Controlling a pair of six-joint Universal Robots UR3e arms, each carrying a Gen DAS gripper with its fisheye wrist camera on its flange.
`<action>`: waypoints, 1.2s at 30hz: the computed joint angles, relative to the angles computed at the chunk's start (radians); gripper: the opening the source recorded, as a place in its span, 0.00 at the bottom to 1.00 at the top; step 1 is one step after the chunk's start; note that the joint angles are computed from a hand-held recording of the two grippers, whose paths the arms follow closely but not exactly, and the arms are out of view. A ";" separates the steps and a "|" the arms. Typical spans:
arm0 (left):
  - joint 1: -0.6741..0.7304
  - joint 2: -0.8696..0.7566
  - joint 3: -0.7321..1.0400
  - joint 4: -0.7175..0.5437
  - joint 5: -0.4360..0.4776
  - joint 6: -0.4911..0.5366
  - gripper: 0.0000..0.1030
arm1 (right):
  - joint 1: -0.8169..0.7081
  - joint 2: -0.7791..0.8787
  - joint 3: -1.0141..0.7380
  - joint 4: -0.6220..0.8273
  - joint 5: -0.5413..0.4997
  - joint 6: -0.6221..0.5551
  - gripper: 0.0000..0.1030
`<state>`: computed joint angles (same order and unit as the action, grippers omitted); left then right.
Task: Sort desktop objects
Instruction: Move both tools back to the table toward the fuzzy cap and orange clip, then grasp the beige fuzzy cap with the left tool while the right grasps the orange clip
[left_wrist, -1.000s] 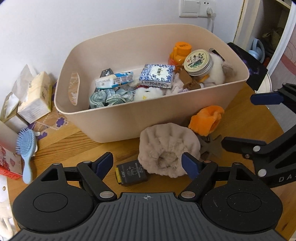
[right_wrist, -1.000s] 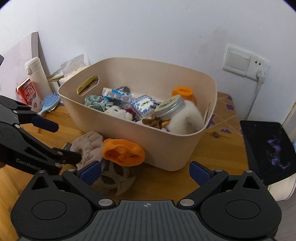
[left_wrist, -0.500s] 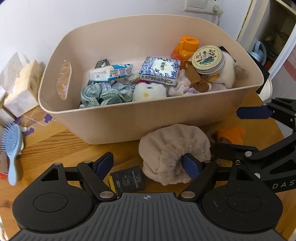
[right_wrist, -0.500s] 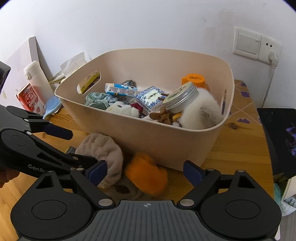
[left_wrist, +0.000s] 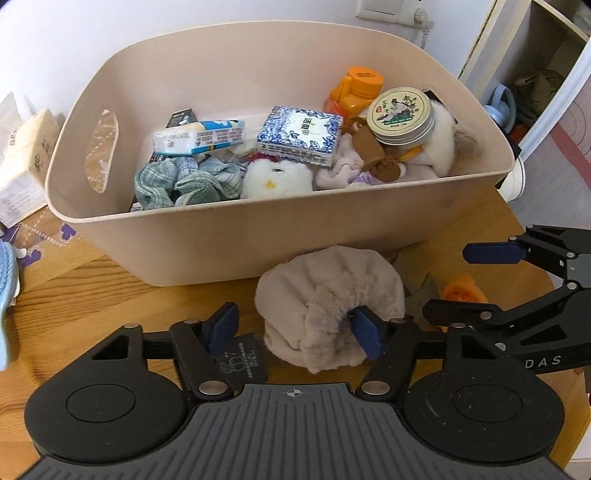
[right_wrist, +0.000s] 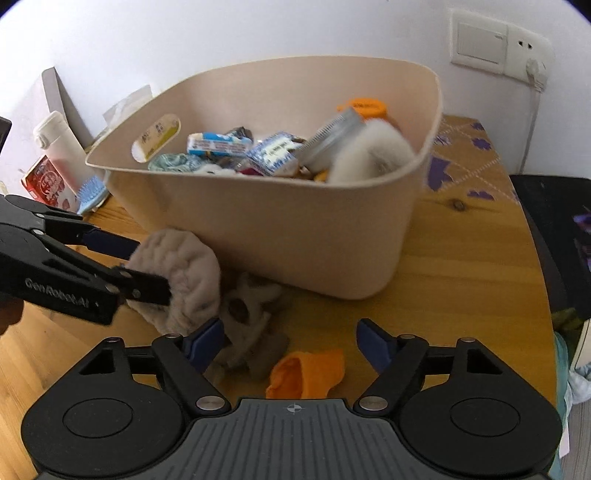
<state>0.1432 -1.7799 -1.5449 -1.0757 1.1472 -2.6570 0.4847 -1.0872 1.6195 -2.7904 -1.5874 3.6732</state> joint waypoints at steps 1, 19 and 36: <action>-0.001 -0.003 0.004 -0.006 -0.006 0.001 0.61 | -0.002 -0.006 0.014 -0.005 0.001 0.002 0.79; -0.013 -0.012 0.004 0.001 -0.014 -0.010 0.54 | -0.019 -0.089 0.199 -0.145 0.014 0.071 0.76; -0.025 -0.003 -0.024 0.031 -0.018 -0.014 0.40 | 0.000 -0.085 0.189 -0.044 -0.045 0.014 0.46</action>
<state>0.1186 -1.7826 -1.5692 -1.0444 1.1293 -2.6707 0.4850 -1.1721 1.8085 -2.8344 -1.6319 3.6874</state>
